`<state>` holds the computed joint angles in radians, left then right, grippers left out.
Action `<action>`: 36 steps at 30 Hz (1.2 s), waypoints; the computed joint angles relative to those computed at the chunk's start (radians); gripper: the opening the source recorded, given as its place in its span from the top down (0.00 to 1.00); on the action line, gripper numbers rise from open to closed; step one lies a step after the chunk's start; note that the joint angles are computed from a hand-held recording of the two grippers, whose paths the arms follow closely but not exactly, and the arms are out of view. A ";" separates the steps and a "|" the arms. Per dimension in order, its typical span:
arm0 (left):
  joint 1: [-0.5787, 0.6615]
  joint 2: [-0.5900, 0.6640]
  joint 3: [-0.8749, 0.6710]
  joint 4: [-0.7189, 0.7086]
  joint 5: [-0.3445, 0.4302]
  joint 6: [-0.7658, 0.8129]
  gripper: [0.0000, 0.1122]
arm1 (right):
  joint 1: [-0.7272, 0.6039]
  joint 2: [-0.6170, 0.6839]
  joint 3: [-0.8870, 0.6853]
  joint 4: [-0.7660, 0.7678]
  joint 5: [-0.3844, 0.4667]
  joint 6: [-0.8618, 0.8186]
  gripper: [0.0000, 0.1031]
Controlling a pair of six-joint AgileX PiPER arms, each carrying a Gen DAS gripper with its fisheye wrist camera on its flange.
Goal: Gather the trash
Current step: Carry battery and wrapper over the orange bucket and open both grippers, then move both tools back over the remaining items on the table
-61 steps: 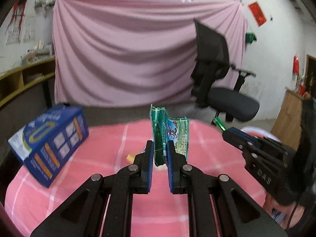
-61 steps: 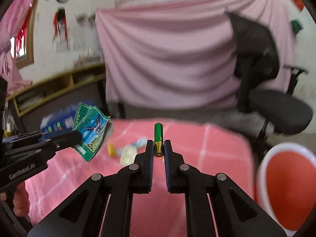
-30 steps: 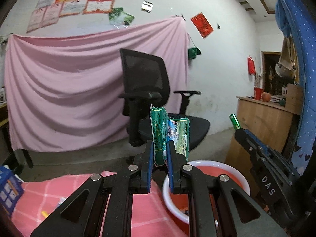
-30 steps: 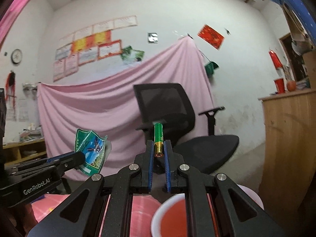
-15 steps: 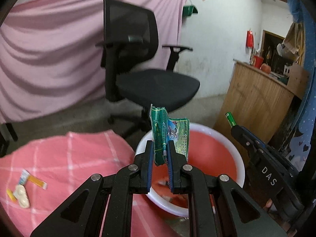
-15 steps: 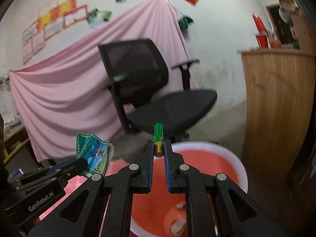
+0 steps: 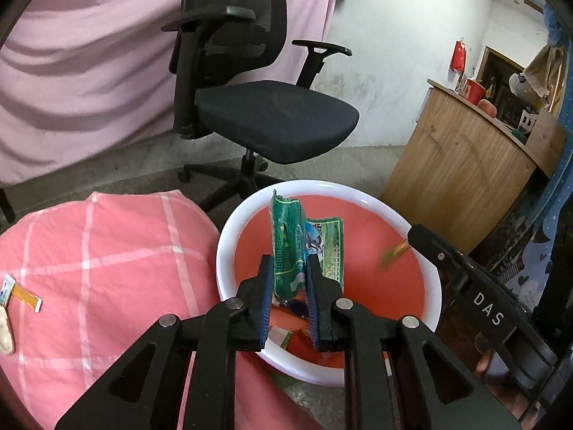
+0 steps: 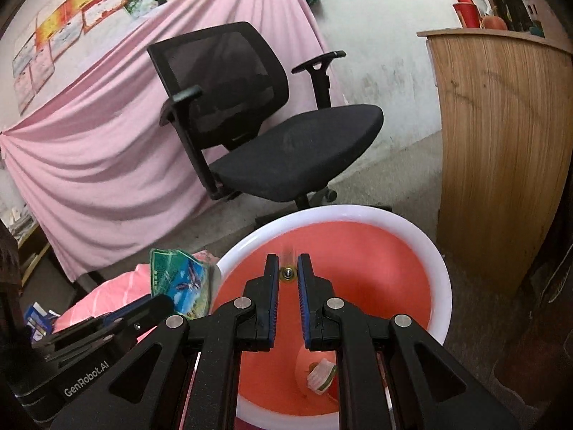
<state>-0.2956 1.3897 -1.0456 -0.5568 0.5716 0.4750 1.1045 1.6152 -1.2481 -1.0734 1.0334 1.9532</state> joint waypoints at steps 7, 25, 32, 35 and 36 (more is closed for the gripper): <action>0.022 -0.002 -0.002 -0.008 0.027 0.000 0.77 | -0.020 0.008 -0.013 0.035 -0.016 -0.031 0.91; 0.218 -0.224 0.132 -0.103 -0.049 0.097 0.48 | 0.064 0.042 -0.087 -0.110 0.083 0.030 0.73; 0.370 -0.345 0.229 -0.382 -0.091 0.398 0.14 | 0.112 0.066 -0.127 -0.212 0.118 0.092 0.49; 0.449 -0.368 0.238 -0.470 -0.068 0.499 0.13 | 0.135 0.093 -0.157 -0.250 0.145 0.092 0.26; 0.484 -0.379 0.242 -0.502 -0.054 0.535 0.13 | 0.145 0.101 -0.166 -0.264 0.159 0.097 0.21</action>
